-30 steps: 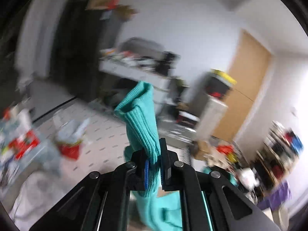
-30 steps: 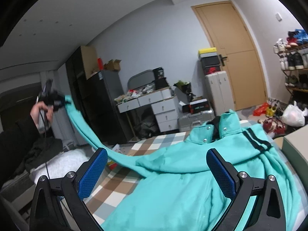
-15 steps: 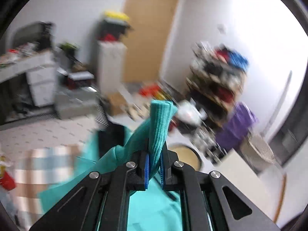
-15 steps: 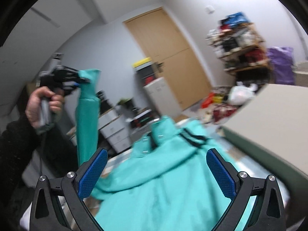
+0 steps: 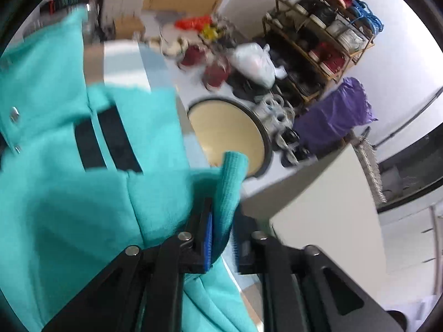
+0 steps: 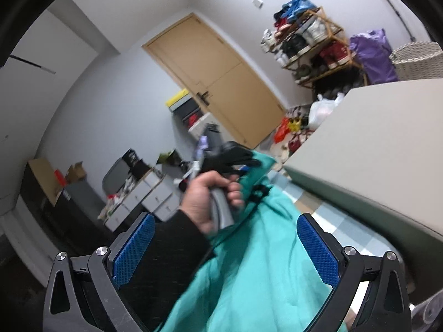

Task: Fold large clothes
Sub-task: 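Lift the sleeve with the left gripper and lay it across the hoodie body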

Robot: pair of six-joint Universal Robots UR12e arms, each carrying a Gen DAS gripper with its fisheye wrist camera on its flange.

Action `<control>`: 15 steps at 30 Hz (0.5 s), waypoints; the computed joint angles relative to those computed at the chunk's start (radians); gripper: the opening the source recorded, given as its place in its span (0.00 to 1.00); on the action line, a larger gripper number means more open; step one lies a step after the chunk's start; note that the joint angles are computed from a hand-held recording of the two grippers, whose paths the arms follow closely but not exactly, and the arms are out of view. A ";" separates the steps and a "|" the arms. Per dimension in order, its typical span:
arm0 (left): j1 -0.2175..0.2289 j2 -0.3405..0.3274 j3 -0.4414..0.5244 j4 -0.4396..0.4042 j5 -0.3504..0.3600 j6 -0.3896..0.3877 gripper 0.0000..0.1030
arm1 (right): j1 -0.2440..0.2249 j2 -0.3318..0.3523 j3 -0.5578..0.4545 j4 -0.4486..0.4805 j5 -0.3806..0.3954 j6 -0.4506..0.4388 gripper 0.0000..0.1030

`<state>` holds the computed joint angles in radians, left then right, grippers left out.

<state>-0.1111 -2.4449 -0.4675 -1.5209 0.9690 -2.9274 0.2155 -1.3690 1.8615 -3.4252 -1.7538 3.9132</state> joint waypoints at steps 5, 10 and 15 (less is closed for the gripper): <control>0.045 0.071 -0.040 -0.197 -0.115 0.226 0.70 | -0.005 -0.001 0.002 0.011 0.011 0.029 1.00; 0.112 0.228 -0.270 -0.058 -0.023 0.359 0.70 | -0.001 0.000 0.002 0.006 0.019 0.045 1.00; 0.181 0.316 -0.479 0.279 0.222 0.141 0.70 | 0.020 0.009 -0.013 -0.008 -0.009 -0.013 1.00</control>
